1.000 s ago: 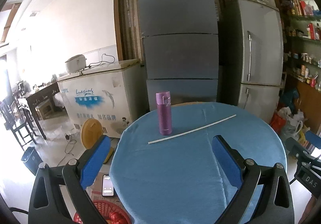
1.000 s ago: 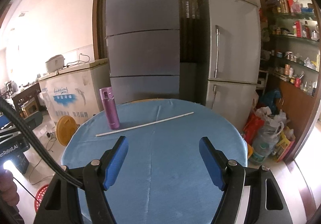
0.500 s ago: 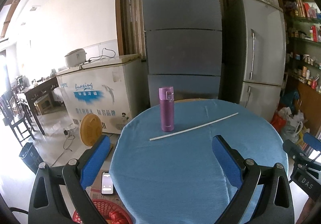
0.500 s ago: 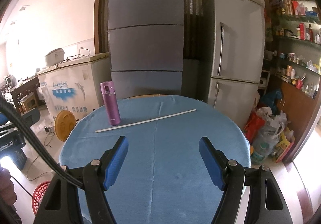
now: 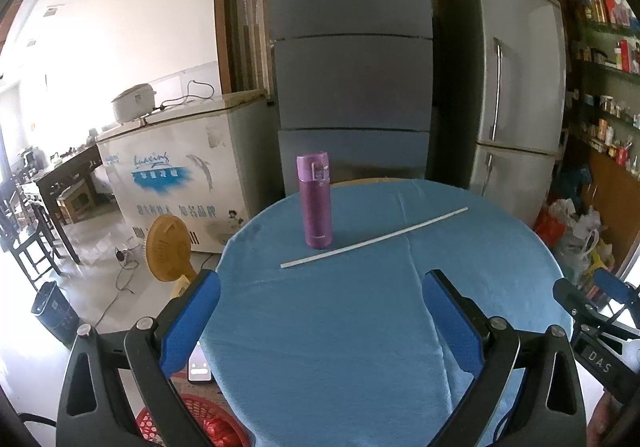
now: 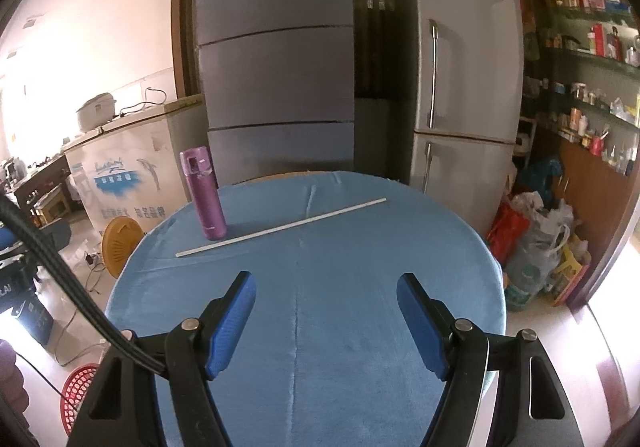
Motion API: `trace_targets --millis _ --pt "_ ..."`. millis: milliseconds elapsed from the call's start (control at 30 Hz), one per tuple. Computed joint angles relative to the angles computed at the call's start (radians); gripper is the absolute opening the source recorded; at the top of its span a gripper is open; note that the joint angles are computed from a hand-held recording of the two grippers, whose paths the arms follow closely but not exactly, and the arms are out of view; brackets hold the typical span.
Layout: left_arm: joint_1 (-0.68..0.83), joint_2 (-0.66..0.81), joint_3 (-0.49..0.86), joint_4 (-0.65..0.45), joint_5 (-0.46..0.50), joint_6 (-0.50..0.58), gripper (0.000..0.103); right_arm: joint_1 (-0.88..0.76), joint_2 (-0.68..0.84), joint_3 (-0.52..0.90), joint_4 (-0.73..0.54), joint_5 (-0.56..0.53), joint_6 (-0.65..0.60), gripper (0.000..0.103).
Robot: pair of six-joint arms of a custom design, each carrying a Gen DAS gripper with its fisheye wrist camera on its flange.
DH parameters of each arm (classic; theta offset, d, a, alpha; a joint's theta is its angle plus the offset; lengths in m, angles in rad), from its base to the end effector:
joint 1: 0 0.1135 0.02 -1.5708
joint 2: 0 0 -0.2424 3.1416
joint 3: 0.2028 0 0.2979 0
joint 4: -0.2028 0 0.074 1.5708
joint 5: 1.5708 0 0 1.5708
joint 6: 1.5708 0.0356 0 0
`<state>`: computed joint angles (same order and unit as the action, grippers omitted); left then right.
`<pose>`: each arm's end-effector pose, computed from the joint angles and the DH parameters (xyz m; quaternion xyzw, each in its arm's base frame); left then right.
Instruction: Collect trash
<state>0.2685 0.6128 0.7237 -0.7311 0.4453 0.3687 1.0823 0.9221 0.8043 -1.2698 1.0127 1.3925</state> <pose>0.1886 0.0360 0.2832 0.1444 0.8611 -0.0467 0.4853 0.1146 0.1512 0.2407 0.1784 0.8535 -0.0825 0.4825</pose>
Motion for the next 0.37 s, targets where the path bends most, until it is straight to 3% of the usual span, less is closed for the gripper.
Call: trace_targets --millis 367 --pt "-0.240 0.152 -0.022 0.117 -0.186 -0.086 0.101 -0.307 -0.173 -0.238 0.389 -0.171 -0.382 0.076"
